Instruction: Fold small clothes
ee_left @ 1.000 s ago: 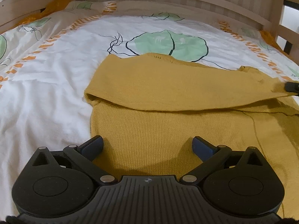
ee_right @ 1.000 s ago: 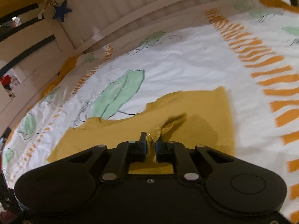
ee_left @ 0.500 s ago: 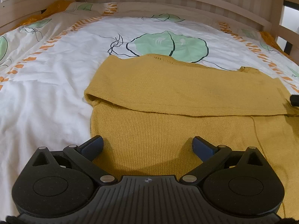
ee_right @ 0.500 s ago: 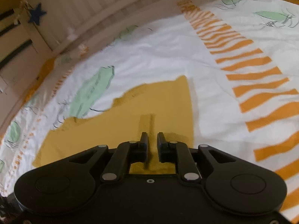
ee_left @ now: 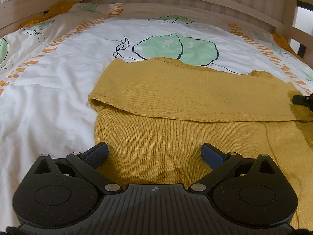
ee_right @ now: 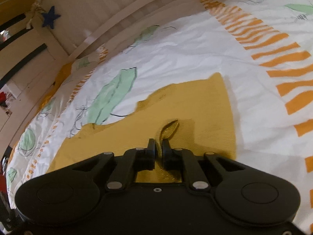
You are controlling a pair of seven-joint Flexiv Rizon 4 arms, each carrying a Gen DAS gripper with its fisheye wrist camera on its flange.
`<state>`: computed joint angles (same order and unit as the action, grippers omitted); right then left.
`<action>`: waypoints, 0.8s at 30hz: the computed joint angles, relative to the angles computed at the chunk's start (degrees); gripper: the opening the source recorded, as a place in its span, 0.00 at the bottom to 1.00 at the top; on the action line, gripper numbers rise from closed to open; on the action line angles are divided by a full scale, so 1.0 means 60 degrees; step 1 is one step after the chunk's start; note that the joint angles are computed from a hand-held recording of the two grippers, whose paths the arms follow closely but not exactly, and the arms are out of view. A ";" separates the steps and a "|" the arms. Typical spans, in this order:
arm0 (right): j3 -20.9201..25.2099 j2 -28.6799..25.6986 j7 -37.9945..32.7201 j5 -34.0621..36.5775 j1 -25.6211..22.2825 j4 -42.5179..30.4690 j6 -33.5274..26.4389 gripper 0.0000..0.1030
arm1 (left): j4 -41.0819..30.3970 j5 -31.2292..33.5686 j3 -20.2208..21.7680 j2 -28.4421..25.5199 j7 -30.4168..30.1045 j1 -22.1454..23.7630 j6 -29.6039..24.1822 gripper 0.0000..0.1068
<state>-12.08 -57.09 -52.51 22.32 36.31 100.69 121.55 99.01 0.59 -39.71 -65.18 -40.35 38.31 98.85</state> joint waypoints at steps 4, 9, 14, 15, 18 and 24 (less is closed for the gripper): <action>-0.2312 -0.0047 -0.0862 0.1419 0.2094 0.0265 -0.0532 0.13 | 0.0002 0.0008 -0.0007 -0.0007 0.0001 0.0007 0.0007 0.96; -0.2591 -0.0066 -0.0170 0.1361 0.2159 0.0454 -0.1500 0.13 | -0.0015 -0.0001 -0.0005 0.0009 -0.0011 -0.0002 -0.0021 0.96; -0.1639 -0.0004 0.0524 0.0502 0.1253 0.0465 -0.1273 0.31 | 0.0002 -0.0007 -0.0002 0.0022 -0.0020 -0.0003 -0.0015 0.96; -0.1525 0.0007 0.0599 0.0364 0.1151 0.0515 -0.1082 0.42 | 0.0009 -0.0003 -0.0005 0.0016 -0.0017 0.0003 -0.0006 0.96; -0.0995 0.0054 0.0682 0.0159 0.0786 0.0599 -0.0387 0.64 | -0.0004 -0.0018 -0.0002 0.0026 -0.0020 -0.0008 -0.0034 0.96; -0.0362 0.0092 0.0356 0.0474 0.0597 0.0650 0.0487 0.91 | -0.0003 -0.0172 0.0019 0.0148 0.0041 -0.0019 -0.0303 0.96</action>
<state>-14.25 -56.54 -50.38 25.16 39.89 104.59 124.47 99.00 -0.44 -39.60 -64.29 -40.11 38.20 97.04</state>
